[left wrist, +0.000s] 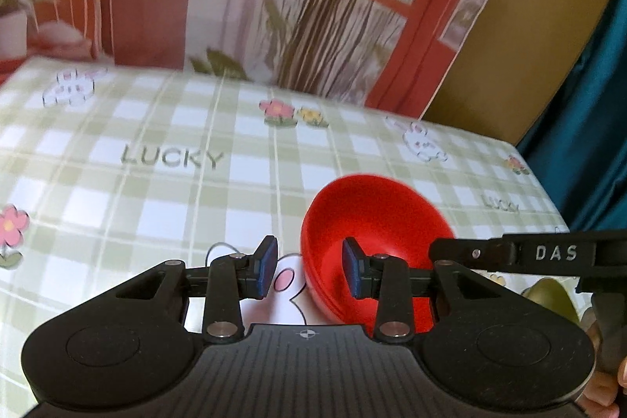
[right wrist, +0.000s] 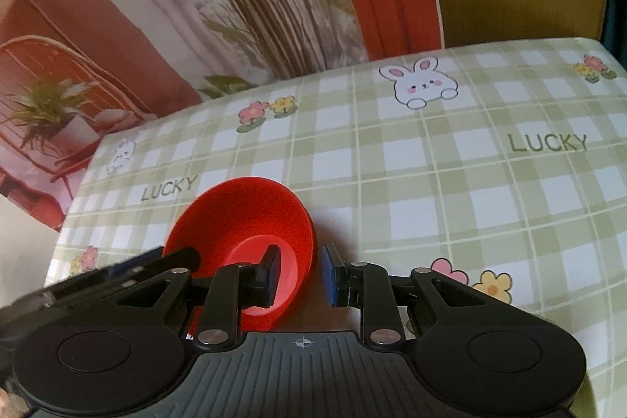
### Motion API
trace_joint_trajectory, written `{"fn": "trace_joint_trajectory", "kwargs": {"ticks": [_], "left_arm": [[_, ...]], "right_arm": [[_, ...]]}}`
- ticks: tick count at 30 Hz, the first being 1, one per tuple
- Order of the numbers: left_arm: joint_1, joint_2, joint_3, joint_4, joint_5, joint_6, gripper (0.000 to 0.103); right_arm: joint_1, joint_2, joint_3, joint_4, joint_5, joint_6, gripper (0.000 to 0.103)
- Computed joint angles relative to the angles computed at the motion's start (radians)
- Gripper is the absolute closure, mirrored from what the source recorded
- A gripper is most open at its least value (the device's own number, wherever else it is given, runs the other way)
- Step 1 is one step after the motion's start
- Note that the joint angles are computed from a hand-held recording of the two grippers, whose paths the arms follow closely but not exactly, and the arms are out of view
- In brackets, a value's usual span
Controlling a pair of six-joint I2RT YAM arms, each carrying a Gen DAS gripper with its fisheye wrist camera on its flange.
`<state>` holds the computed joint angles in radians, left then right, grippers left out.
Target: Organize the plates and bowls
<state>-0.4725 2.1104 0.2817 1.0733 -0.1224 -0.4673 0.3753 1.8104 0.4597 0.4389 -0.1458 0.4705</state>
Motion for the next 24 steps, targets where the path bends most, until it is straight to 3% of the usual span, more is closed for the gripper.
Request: {"fn": "trace_joint_trajectory", "kwargs": {"ticks": [9, 11, 12, 13, 19, 24], "left_arm": [[0.042, 0.111, 0.007, 0.111, 0.053, -0.026, 0.069], [0.043, 0.128, 0.002, 0.145, 0.060, -0.031, 0.078], [0.042, 0.133, -0.002, 0.162, 0.067, -0.034, 0.090], [0.027, 0.122, -0.017, 0.163, 0.050, -0.044, 0.091], [0.002, 0.036, -0.047, 0.096, 0.004, -0.070, 0.092], [-0.046, -0.126, -0.102, 0.000, -0.065, -0.080, 0.092]], "right_arm": [[0.009, 0.043, 0.008, 0.037, 0.021, 0.018, 0.085], [0.007, 0.049, 0.006, 0.049, 0.012, 0.021, 0.088], [0.008, 0.049, 0.001, 0.057, 0.008, 0.026, 0.092], [0.008, 0.048, -0.003, 0.064, 0.006, 0.033, 0.093], [0.012, 0.021, -0.054, 0.131, -0.005, 0.084, 0.094], [0.013, -0.054, -0.136, 0.207, -0.019, 0.140, 0.094]]}}
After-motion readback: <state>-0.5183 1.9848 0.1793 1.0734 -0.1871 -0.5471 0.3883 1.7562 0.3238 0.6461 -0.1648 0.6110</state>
